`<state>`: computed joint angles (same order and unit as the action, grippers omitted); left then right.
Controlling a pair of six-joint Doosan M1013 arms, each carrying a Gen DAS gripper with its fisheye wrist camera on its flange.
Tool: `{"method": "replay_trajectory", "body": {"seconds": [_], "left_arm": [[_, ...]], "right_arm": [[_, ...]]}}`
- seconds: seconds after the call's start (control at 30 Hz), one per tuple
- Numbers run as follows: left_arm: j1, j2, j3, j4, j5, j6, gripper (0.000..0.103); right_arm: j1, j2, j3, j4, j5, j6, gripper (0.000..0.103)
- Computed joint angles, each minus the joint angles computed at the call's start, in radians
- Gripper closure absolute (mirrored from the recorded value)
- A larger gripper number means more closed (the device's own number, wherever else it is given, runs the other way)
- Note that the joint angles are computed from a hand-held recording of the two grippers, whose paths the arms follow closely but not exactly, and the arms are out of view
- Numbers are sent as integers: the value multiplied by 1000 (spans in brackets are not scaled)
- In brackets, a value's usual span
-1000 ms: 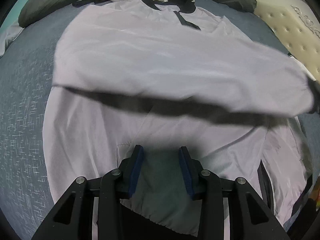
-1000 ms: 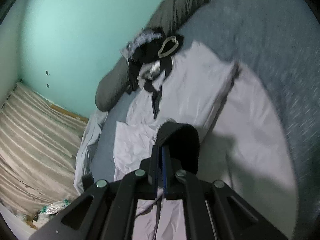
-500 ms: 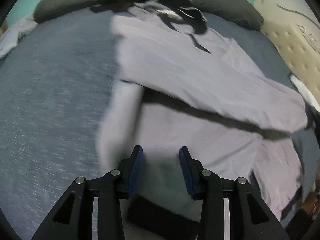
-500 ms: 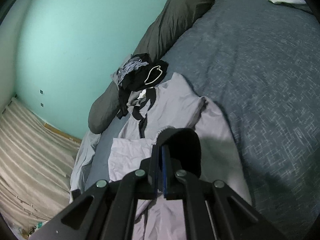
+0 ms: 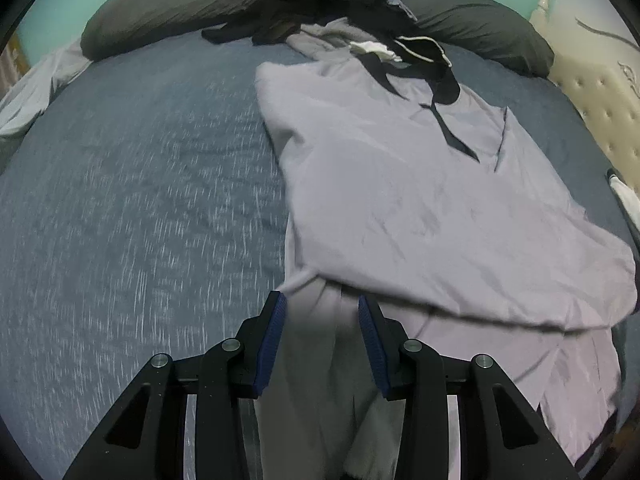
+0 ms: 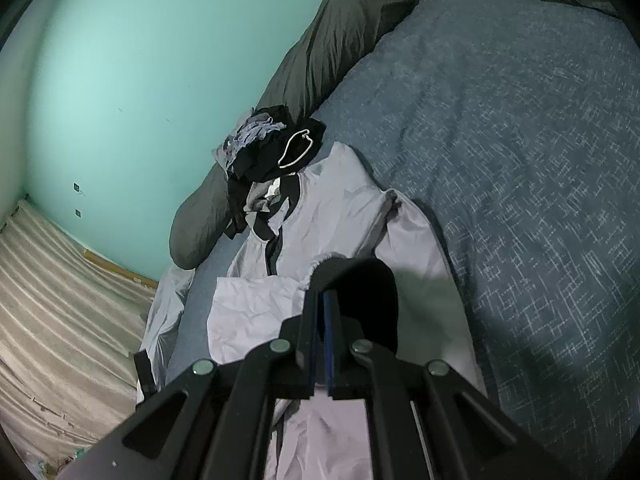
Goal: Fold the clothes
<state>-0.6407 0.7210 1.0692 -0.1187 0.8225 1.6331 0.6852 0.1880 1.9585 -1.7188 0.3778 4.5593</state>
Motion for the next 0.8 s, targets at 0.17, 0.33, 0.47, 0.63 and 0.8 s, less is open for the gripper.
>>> {"method": "replay_trajectory", "body": {"seconds": [0.17,0.33,0.47,0.63,0.8], "left_arm": [[5,-6,-18,-57,-34,39,61],[3,9,-42,25,-2,66,61],[16,15,-36,30,6,89,61],[22,43,-58,43,23,125,61],[17,60,-75,77,29,176,61]], "right_arm": [[-5,1,4,-7,-3,14,100],[-9,3,8,-27,-10,43,100],[-8,4,9,-37,-11,56,100],[-10,6,9,-53,-18,73,100],[-14,10,5,-30,-28,47,100]]}}
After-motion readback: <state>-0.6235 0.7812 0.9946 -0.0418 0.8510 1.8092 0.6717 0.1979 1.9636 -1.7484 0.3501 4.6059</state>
